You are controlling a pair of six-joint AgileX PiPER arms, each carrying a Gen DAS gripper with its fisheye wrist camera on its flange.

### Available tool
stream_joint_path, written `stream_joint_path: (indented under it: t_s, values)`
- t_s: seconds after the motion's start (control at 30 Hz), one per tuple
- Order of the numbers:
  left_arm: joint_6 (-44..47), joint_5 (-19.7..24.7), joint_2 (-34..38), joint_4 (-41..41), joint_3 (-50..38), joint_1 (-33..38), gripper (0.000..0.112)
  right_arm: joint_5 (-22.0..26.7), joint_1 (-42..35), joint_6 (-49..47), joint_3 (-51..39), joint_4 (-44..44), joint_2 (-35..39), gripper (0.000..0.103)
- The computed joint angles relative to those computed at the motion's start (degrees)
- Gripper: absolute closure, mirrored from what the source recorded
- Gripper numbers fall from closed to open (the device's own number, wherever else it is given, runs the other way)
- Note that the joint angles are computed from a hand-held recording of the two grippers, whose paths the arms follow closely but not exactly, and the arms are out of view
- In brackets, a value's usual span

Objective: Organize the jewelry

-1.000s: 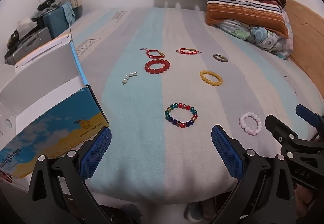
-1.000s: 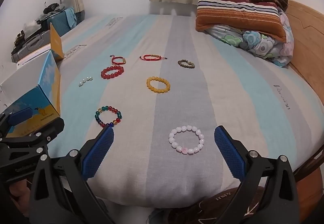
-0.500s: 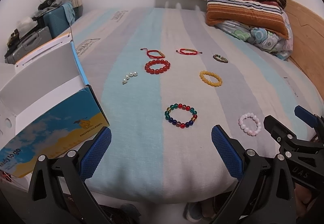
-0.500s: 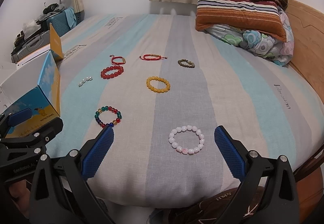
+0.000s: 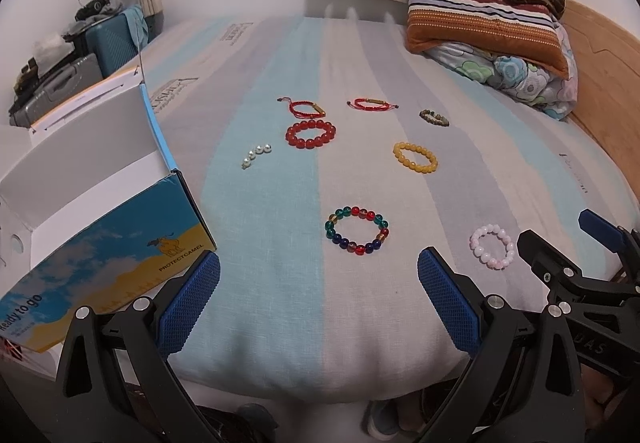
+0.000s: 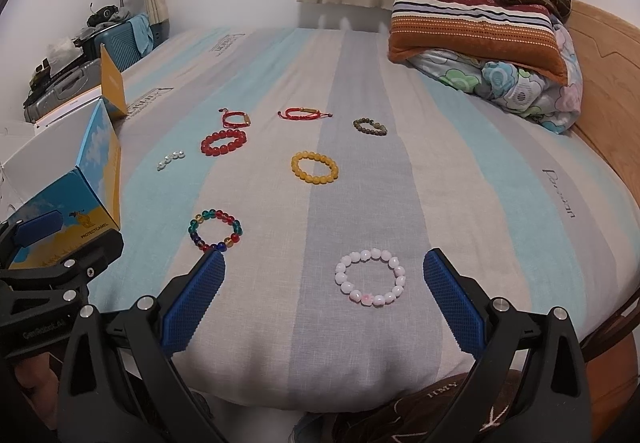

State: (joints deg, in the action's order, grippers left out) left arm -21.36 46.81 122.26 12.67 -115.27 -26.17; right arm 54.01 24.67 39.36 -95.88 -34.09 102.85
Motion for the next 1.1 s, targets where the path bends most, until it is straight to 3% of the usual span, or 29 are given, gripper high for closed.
stream_joint_path:
  t_s: [1.1]
  values:
    - [-2.4,-2.6,-1.8,2.3,2.7,-0.4,0.015,-0.1,0.4,0.8,0.2,-1.2,-0.2,0.007]
